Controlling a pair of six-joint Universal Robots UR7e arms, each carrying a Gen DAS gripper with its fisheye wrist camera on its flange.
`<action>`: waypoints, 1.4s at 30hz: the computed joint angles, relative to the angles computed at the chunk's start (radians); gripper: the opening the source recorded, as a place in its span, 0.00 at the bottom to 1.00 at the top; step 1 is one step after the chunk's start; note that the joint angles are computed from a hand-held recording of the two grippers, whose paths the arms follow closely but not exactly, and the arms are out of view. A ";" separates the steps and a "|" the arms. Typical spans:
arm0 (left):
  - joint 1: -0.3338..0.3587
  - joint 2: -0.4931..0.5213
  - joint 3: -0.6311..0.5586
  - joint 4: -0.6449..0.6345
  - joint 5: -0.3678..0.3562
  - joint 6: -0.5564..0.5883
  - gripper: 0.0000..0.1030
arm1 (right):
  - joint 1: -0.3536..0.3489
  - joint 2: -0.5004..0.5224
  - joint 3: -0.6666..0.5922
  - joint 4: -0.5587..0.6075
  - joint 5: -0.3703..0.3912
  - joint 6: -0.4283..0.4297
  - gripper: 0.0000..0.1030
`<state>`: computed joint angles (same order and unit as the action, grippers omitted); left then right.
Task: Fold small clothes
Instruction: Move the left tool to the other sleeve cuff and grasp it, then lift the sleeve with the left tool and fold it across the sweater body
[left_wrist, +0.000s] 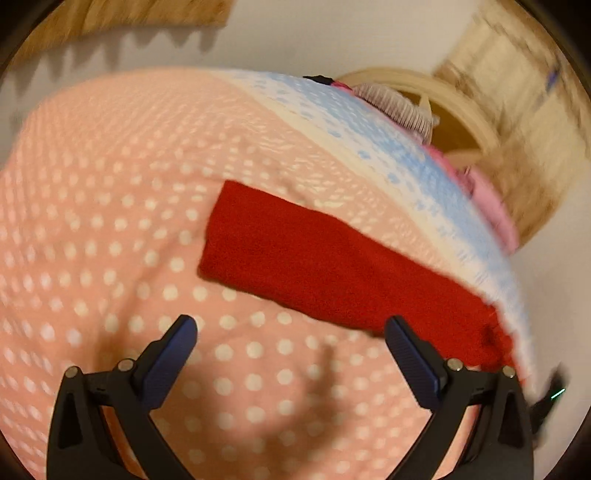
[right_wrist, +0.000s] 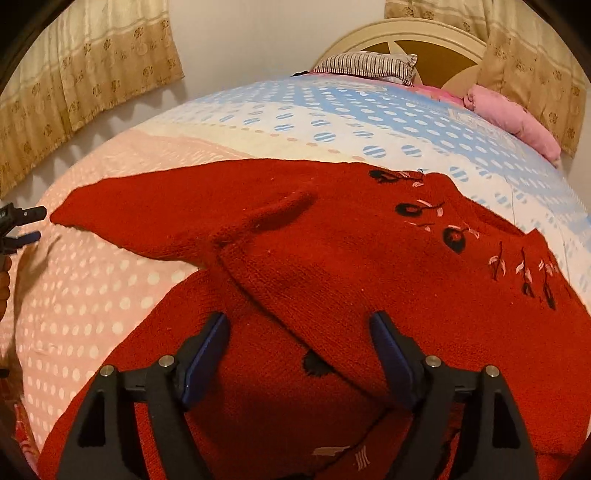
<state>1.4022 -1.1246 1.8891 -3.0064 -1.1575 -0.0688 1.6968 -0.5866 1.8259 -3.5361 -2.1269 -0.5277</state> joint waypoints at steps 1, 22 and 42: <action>0.006 -0.002 0.001 0.003 -0.032 -0.037 1.00 | 0.004 0.002 -0.005 0.003 -0.003 0.003 0.78; 0.065 0.140 -0.105 -0.199 -0.221 -0.087 0.99 | 0.023 0.019 -0.003 -0.051 -0.052 -0.011 0.84; 0.041 0.101 -0.152 -0.073 -0.235 0.015 0.05 | 0.023 -0.045 0.073 -0.119 0.029 0.033 0.85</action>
